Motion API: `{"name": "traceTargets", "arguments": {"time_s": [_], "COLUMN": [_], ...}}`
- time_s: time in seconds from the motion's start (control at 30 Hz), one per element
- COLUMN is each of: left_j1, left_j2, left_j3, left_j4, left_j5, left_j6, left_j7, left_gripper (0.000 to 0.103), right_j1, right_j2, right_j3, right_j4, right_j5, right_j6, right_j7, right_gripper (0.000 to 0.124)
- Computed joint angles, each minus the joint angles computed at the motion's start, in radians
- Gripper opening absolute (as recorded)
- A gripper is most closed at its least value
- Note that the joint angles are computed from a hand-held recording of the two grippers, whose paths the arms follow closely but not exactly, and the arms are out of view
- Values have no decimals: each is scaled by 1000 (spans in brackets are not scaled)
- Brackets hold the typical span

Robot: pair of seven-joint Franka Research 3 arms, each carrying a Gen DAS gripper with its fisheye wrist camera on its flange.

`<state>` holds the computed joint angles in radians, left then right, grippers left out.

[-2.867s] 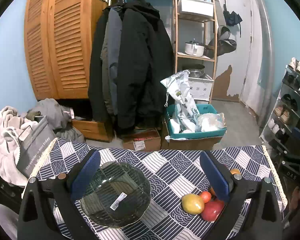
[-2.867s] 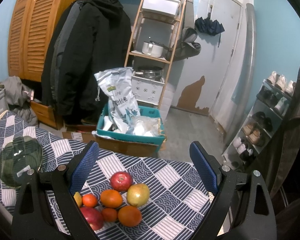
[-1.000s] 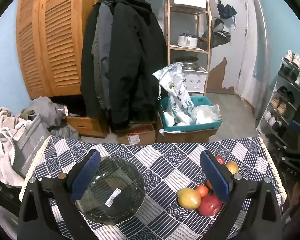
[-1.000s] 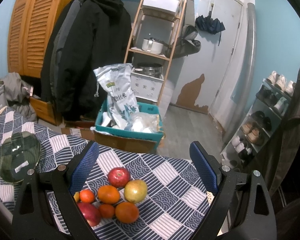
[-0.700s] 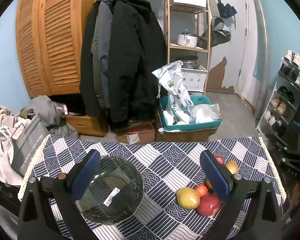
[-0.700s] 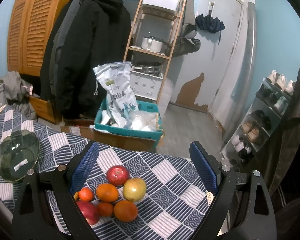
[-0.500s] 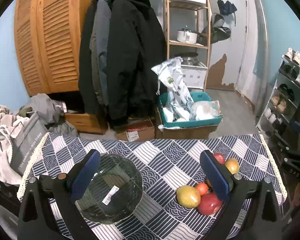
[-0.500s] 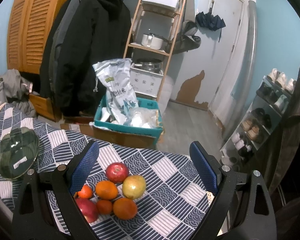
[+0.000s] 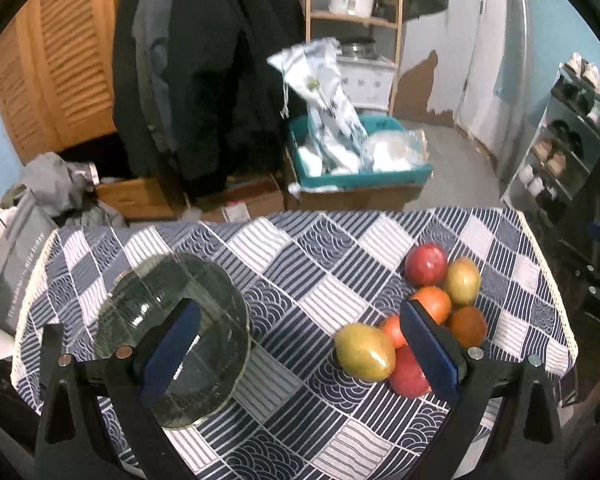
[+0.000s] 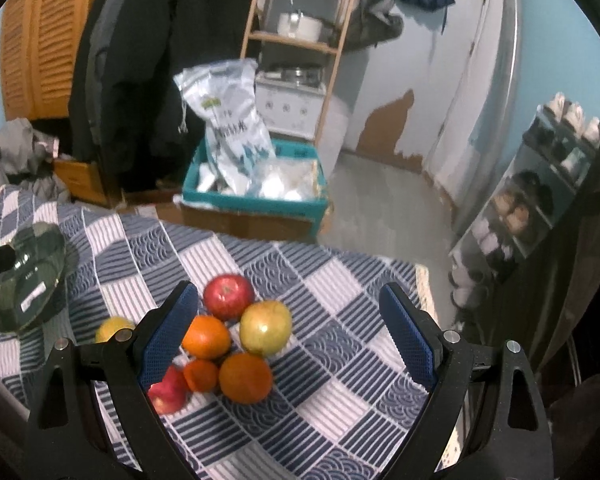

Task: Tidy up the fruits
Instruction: 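Grasp the yellow mango with the left tool while the right tool approaches a large orange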

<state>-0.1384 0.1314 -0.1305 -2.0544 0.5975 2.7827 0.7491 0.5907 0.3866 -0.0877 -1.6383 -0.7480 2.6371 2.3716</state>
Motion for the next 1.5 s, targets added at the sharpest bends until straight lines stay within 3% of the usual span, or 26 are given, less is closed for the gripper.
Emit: {"name": "traceTargets", "arguments": {"time_s": [0.2, 0.5, 1.13, 1.33, 1.37, 1.4, 1.5], "left_j1": [0, 1, 8, 24, 28, 40, 83], "left_j2": [63, 192, 405, 428, 431, 436, 452], "left_j3": [-21, -50, -92, -106, -110, -121, -167], "left_j4": [42, 141, 326, 324, 325, 324, 327], "left_j5": [-97, -266, -476, -527, -536, -555, -637], "left_j6": [-40, -117, -246, -212, -208, -204, -201], "left_j7": [103, 240, 374, 408, 414, 430, 490], "left_gripper": [101, 100, 100, 99, 97, 86, 74], "right_j1": [-32, -38, -60, -76, -78, -81, -100], "right_j2": [26, 81, 136, 151, 158, 165, 192], "right_j3": [28, 17, 15, 28, 32, 36, 58], "right_j4": [-1, 11, 12, 22, 29, 36, 58], "right_j5": [119, 222, 357, 413, 425, 438, 499], "right_j6": [-34, -111, -124, -113, -117, -121, -123], "right_j7": [-87, -168, -269, -313, -324, -338, -385], "right_gripper": [90, 90, 90, 90, 90, 90, 90]}}
